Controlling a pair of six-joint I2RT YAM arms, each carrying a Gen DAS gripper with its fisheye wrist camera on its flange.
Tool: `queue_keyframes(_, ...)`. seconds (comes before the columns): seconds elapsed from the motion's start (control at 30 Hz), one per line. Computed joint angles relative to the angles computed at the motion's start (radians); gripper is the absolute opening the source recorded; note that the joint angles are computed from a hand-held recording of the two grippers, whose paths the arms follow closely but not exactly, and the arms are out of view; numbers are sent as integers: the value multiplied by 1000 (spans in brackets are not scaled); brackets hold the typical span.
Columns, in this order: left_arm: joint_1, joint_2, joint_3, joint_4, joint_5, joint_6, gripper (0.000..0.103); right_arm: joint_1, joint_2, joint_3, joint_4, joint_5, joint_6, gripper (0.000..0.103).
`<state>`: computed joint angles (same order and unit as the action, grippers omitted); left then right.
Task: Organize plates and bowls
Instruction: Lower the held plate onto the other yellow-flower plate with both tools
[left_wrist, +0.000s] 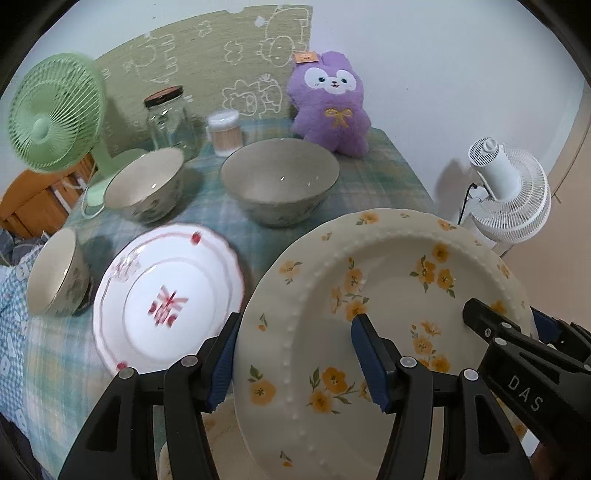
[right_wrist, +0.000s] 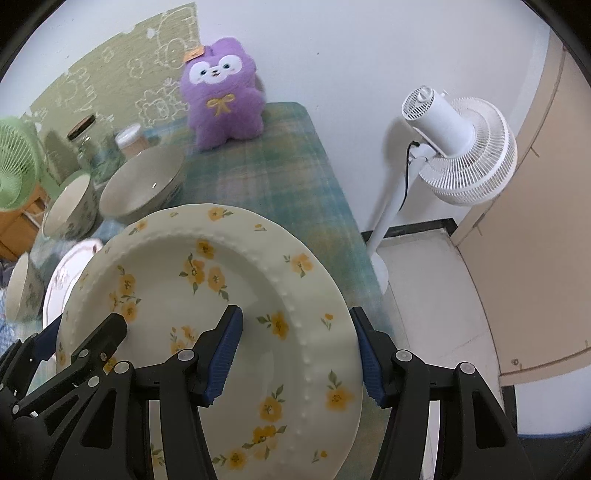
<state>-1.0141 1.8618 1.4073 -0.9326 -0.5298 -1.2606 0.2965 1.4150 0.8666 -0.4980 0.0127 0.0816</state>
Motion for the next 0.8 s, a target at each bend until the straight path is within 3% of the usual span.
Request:
queue_keyframes(0.33,-150,-122,-180,-39,7,-161,60,168,-221,-195,-62,89,147,62)
queue_keyframes(0.8,-288,-136,-303,-12,43,-263,60,344,-376,-370,-112,165,353,62)
